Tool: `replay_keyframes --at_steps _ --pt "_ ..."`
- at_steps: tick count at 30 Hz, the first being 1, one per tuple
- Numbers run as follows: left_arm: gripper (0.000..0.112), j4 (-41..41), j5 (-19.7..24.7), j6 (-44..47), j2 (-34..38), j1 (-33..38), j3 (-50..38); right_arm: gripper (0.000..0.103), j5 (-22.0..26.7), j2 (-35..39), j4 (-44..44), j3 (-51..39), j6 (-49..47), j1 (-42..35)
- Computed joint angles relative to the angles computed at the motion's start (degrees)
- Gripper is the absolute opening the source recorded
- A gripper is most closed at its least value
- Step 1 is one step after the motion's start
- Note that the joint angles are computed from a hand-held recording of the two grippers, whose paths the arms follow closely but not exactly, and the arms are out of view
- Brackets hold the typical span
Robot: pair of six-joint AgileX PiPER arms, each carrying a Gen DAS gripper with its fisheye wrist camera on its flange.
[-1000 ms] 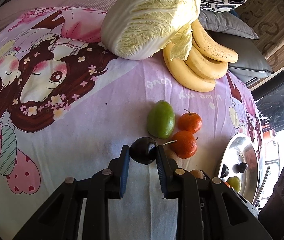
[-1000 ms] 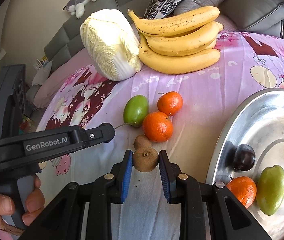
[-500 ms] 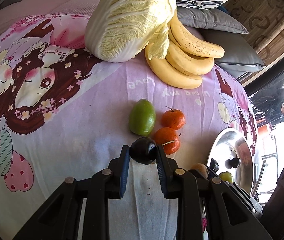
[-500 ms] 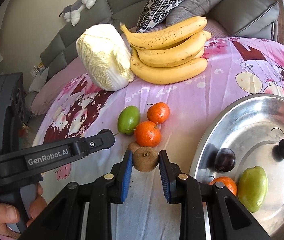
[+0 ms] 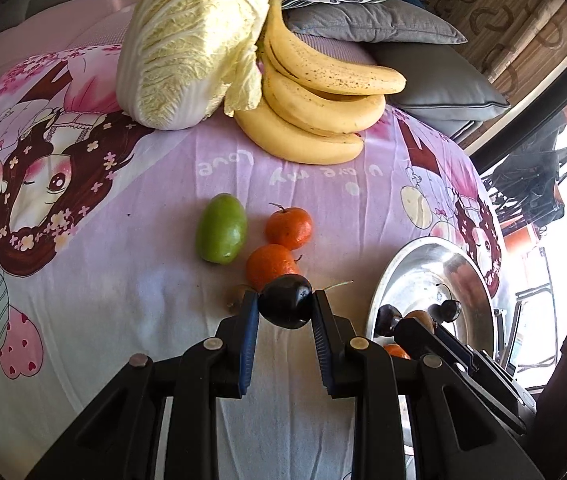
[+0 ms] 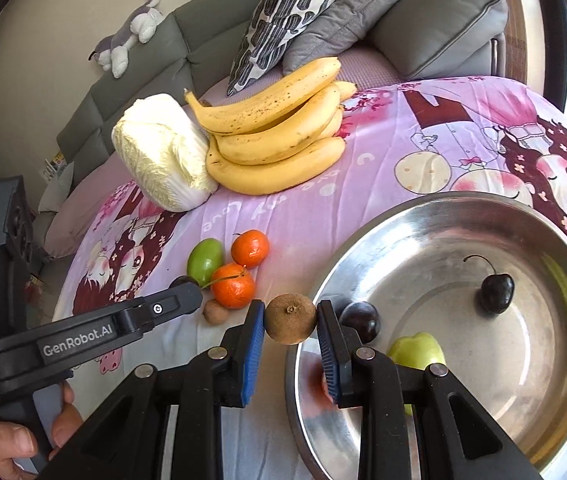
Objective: Organize fruits
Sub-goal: 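Carry the kiwi and dark plum in both tools over the steel bowl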
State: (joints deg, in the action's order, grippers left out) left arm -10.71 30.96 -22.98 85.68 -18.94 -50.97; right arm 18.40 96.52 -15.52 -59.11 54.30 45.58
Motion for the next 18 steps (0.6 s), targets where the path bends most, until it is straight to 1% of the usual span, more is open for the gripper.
replay_keyframes --at_steps 9,18 --pt "0.028 2.8 1.9 -2.5 3.7 -6.7 -5.8 0.028 1.5 -5.7 -4.8 5.8 5.3 -5.4" --pt "0.028 4.7 4.2 -3.6 9.1 -12.8 -12.3 0.028 2.0 -9.1 -3.5 9.4 3.5 -10.8"
